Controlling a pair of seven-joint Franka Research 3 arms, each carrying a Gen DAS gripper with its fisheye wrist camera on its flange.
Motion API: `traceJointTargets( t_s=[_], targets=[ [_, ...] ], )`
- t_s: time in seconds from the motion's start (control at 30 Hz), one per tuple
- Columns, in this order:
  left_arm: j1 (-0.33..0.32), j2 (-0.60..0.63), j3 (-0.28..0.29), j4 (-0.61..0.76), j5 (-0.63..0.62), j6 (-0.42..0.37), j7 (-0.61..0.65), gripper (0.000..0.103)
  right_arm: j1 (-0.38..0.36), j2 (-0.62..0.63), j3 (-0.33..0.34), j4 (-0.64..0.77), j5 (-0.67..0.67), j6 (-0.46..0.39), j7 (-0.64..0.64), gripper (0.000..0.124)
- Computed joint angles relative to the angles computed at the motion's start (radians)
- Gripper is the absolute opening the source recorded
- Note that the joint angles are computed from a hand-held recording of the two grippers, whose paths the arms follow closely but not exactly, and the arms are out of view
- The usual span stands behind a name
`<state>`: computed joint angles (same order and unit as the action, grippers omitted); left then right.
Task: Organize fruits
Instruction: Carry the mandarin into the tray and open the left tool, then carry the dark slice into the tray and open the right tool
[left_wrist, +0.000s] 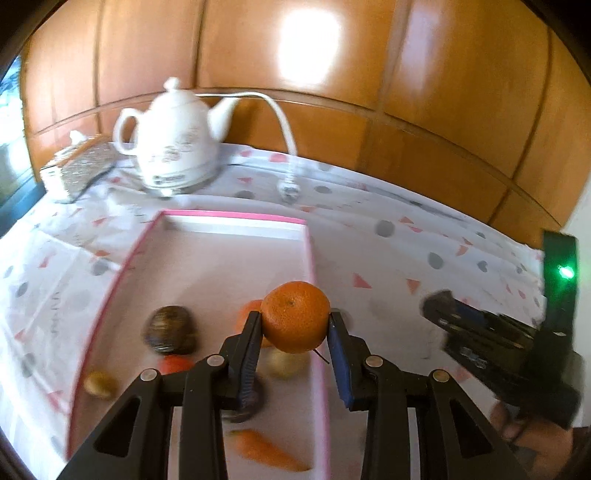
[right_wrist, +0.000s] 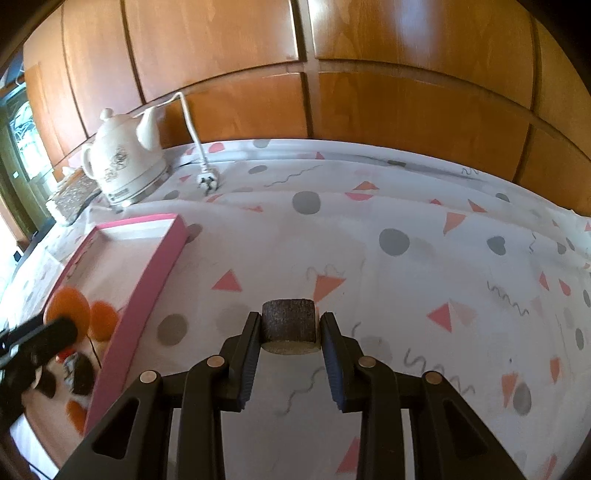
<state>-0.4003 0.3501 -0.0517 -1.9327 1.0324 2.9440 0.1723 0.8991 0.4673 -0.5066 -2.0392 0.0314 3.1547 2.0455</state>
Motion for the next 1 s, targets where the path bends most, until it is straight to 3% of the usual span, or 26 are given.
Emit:
traceJointTargets(
  t_s=[0.07,0.2,0.3,0.4,0.53,0.6,0.67,0.73,0.77,0.9,1.0],
  targets=[
    [-0.014,-0.034,0.035,-0.037,0.066,-0.017,-0.081,0.036,0.043,-0.015,-0.03,-0.026,-0.004,0.012,0.01,0.032],
    [0.013,-0.084,0.028,-0.096,0.148,-0.086,-0.175,0.04,0.12,-0.025,-0.082,-0.046,0.001,0.03,0.008,0.032],
    [0.042,-0.123,0.021,-0.142,0.235,-0.091,-0.281,0.055,0.141,-0.033,-0.08,-0.04,0.017,0.043,-0.018,0.032],
    [0.074,-0.164,0.005,-0.184,0.318,-0.084,-0.372,0.058,0.101,-0.038,-0.011,-0.007,0.035,0.047,-0.067,0.032],
    [0.12,-0.208,-0.033,-0.222,0.37,-0.093,-0.43,0.059,-0.01,-0.036,0.149,0.053,0.034,0.04,-0.146,0.032],
    [0.146,-0.228,-0.053,-0.239,0.383,-0.095,-0.45,0.06,-0.094,-0.033,0.263,0.088,0.048,0.02,-0.208,0.032],
    [0.167,-0.245,-0.069,-0.254,0.397,-0.097,-0.47,0.062,-0.107,-0.014,0.296,0.128,0.041,-0.004,-0.229,0.032],
    [0.181,-0.261,-0.082,-0.268,0.41,-0.104,-0.483,0.066,-0.191,0.005,0.403,0.171,0.059,-0.028,-0.271,0.033],
    [0.187,-0.268,-0.088,-0.274,0.416,-0.108,-0.49,0.069,-0.203,0.014,0.423,0.186,0.069,-0.037,-0.285,0.035],
    [0.205,-0.293,-0.105,-0.297,0.436,-0.123,-0.521,0.072,-0.181,0.016,0.413,0.188,0.054,-0.035,-0.266,0.043],
    [0.215,-0.302,-0.112,-0.307,0.438,-0.13,-0.537,0.074,-0.111,-0.001,0.337,0.158,0.023,-0.028,-0.231,0.043]
  ],
)
